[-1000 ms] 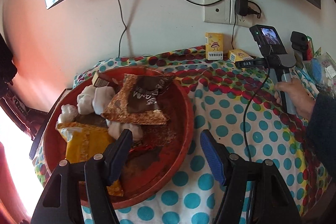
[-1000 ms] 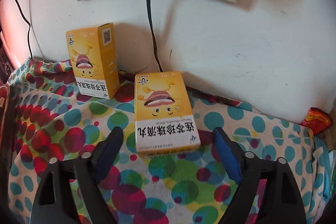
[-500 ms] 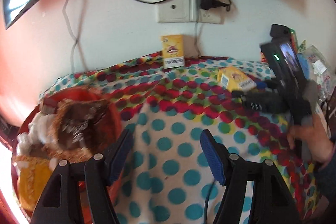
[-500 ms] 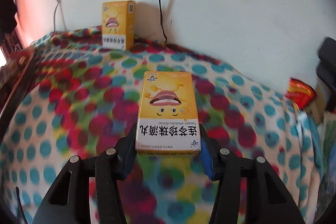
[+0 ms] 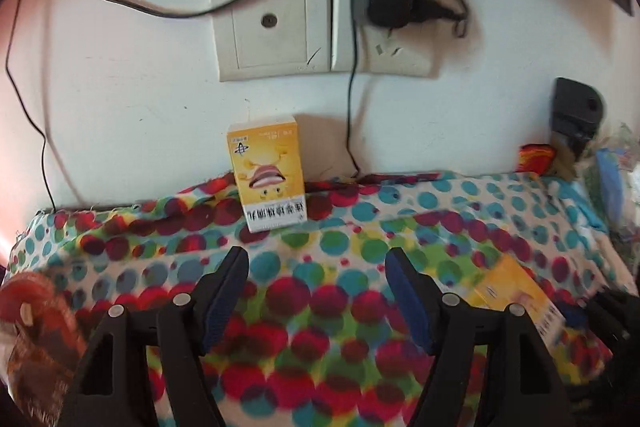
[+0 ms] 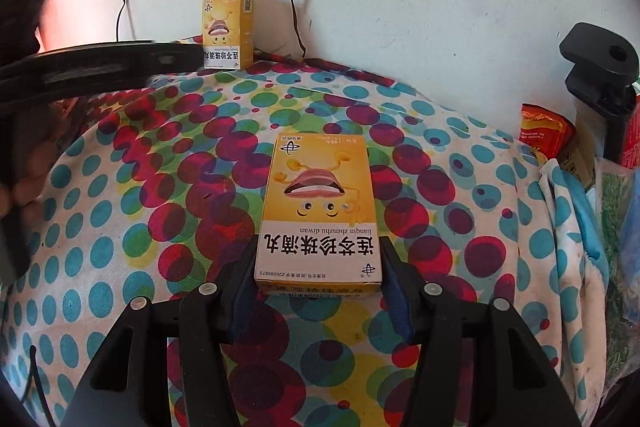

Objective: Organize objects
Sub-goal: 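Grasp the other yellow medicine box by the wall with the left gripper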

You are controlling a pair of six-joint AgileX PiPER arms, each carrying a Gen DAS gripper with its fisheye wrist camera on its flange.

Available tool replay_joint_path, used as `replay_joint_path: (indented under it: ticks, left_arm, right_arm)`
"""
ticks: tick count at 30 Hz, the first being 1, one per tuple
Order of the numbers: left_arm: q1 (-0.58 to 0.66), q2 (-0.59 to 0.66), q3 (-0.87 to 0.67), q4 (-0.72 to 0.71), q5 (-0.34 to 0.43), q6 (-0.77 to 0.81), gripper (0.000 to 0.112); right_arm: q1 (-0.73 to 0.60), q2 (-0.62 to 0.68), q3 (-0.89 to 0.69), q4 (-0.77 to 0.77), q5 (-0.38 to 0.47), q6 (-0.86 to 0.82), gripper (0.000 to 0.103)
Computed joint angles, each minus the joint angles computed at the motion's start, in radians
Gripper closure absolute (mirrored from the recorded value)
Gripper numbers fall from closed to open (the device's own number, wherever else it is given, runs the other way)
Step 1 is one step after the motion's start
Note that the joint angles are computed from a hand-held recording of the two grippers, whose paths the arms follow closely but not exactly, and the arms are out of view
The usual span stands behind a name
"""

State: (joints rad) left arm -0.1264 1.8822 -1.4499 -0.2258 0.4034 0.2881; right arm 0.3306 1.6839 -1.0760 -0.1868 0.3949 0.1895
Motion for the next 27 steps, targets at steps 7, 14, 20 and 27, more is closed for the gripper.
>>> replay_joint_path:
  ticks: [7, 14, 20, 27]
  left_arm:
    - [-0.019, 0.188, -0.241, 0.231, 0.061, -0.277, 0.039]
    - [-0.005, 0.317, -0.434, 0.268, 0.158, -0.365, 0.039]
    - [0.032, 0.365, -0.516, 0.175, 0.201, -0.333, 0.040]
    - [0.037, 0.340, -0.457, 0.170, 0.168, -0.309, 0.060]
  right_arm:
    - [-0.007, 0.001, 0.006, 0.097, -0.011, -0.109, 0.046]
    - [-0.004, 0.001, 0.001, 0.139, -0.015, -0.161, 0.040]
    - [-0.010, 0.004, -0.008, 0.145, -0.012, -0.170, 0.040]
    - [-0.009, 0.004, -0.016, 0.125, -0.004, -0.146, 0.037]
